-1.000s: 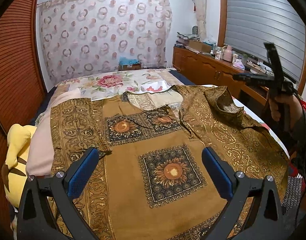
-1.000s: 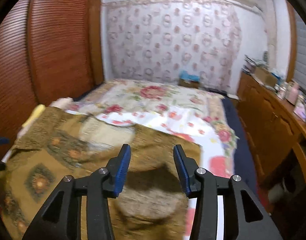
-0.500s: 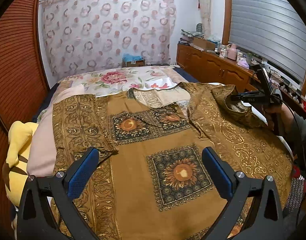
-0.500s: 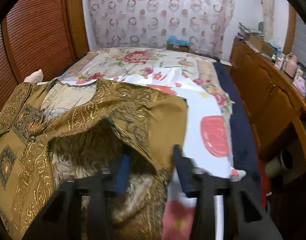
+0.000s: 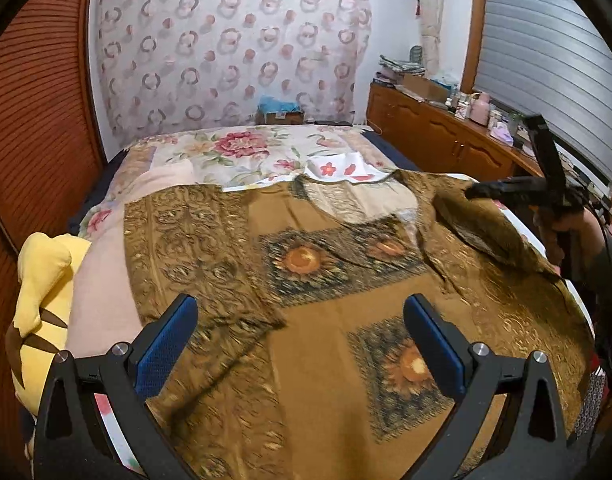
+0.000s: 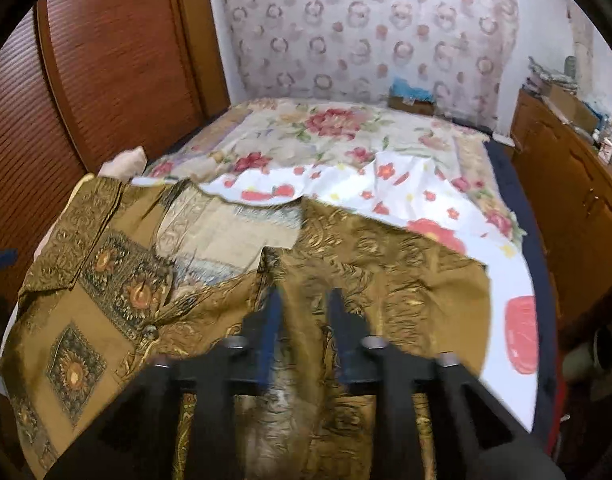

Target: Fold small clothes

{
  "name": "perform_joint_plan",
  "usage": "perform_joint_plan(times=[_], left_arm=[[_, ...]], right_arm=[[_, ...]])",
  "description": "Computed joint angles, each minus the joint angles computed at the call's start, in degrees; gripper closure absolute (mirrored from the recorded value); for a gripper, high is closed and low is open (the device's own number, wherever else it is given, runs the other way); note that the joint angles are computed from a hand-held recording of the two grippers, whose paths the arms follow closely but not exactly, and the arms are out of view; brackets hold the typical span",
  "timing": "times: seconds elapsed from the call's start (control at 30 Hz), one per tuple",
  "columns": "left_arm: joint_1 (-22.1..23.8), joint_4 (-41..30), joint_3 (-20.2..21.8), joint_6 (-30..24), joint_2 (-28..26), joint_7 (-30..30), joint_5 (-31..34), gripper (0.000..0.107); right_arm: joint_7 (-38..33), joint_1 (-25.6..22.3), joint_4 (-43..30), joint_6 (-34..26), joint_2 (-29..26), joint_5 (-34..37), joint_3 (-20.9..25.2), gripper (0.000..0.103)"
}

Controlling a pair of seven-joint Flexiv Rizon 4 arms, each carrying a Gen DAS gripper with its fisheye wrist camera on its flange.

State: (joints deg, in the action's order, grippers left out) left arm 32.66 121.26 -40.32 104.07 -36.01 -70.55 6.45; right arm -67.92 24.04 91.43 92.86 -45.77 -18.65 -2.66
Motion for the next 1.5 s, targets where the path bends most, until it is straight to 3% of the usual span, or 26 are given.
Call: perform_joint_plan(times=[0.13, 0.23, 0.37, 0.5, 0.6, 0.77, 1.13, 1.23, 1.5], left_arm=[[-2.6, -3.2, 3.7, -1.4, 0.0, 0.8, -1.8, 0.004], [-4.2, -5.4, 6.2, -2.4, -0.4, 1.7, -3.5, 0.004], [-5.5, -8.3, 8.5, -3.9, -1.5, 3.8, -5.6, 0.004], [-7.5, -10.9, 11.2, -5.5, -2.5, 5.7, -8.3, 0.004], [-7.4, -12.5, 11.2, -7.6, -3.7, 7.4, -10.5, 0.013], [-6.5, -15.9, 9.9, -12.2, -5.9, 11.3, -14.9, 0.032], [-15.3, -25.9, 20.4, -21.9, -8.6, 14.4, -24.2, 0.044], [-15.5, -27.2, 20.5, -23.3, -9.5, 16.7, -26.6, 0.054], [-17.3, -28.0, 22.0, -25.2, -9.6, 19.9, -31.9, 0.056]], right_arm=[[-3.5, -2.1, -0.6, -0.5, 0.1, -1.7, 2.6, 0.055], [-3.4, -1.5, 1.7, 3.5, 0.8, -0.1, 0.3, 0.049], [-1.4, 2.9, 3.0, 4.5, -0.4, 2.3, -7.8, 0.049], [-0.2, 1.1, 0.9, 2.1, -2.6, 2.7, -7.8, 0.049], [0.3, -0.1, -0.7, 1.0, -3.8, 2.3, -6.9, 0.049], [2.8, 3.4, -1.9, 0.6, -5.7, 1.4, -11.7, 0.048], [3.8, 3.9, -0.4, 1.3, -4.8, 1.0, -12.1, 0.046], [3.8, 4.0, -0.1, 1.4, -4.6, 1.0, -12.3, 0.046], [3.6, 3.6, 0.0, 1.4, -4.5, 0.9, -11.9, 0.045]])
